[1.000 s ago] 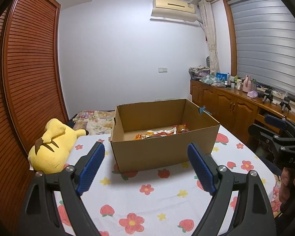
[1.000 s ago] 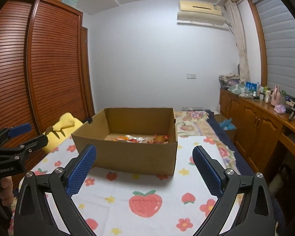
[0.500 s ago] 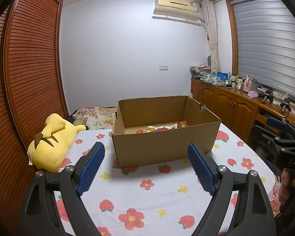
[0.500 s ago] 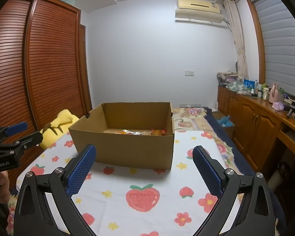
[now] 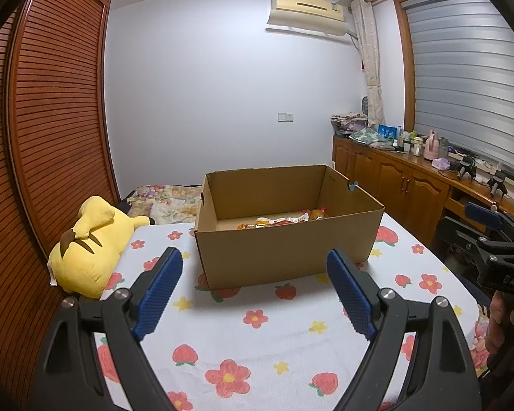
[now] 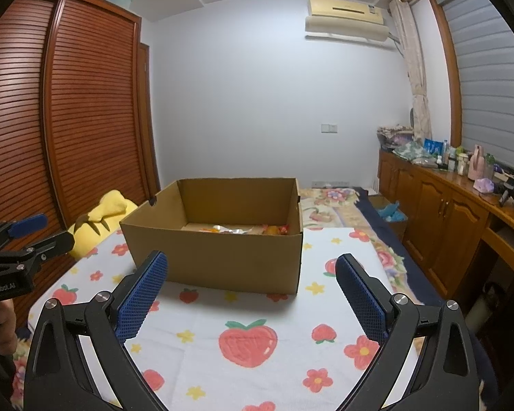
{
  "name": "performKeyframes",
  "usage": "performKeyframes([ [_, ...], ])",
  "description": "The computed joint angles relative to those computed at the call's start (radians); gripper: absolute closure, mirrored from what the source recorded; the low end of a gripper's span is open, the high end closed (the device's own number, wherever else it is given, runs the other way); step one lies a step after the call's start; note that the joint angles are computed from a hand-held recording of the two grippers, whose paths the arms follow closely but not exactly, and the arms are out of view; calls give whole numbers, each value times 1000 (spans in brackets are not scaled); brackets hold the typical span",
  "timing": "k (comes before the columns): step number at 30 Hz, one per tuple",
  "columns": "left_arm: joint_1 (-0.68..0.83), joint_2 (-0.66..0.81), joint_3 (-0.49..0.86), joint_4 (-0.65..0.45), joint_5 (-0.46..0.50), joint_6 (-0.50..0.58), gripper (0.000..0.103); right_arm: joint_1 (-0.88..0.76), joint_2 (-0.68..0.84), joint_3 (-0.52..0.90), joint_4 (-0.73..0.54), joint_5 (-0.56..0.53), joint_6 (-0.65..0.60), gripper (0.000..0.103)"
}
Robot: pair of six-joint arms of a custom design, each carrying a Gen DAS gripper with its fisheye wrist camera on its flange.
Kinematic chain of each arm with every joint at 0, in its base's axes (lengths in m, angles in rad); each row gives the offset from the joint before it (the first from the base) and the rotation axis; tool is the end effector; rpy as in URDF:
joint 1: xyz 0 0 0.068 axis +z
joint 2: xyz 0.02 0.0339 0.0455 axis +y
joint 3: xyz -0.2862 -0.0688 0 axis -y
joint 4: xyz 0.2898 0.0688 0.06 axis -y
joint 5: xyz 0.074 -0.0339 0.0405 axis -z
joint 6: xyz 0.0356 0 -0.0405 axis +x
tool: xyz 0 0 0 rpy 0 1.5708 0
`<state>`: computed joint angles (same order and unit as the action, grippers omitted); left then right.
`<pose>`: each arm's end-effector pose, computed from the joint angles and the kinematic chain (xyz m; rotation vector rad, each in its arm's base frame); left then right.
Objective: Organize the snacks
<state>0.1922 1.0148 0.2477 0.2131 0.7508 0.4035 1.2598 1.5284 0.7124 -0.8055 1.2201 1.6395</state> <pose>0.2052 0.0152 0.1460 0.6291 1.8868 -0.4142 0.1070 0.2237 0.1433 0.3300 1.8983 -0.2112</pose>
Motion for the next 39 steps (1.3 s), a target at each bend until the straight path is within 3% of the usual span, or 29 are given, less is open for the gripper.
performKeyframes([
  [39, 7, 0, -4, 1, 6, 6, 12, 5, 8, 8, -16, 3, 17, 3],
])
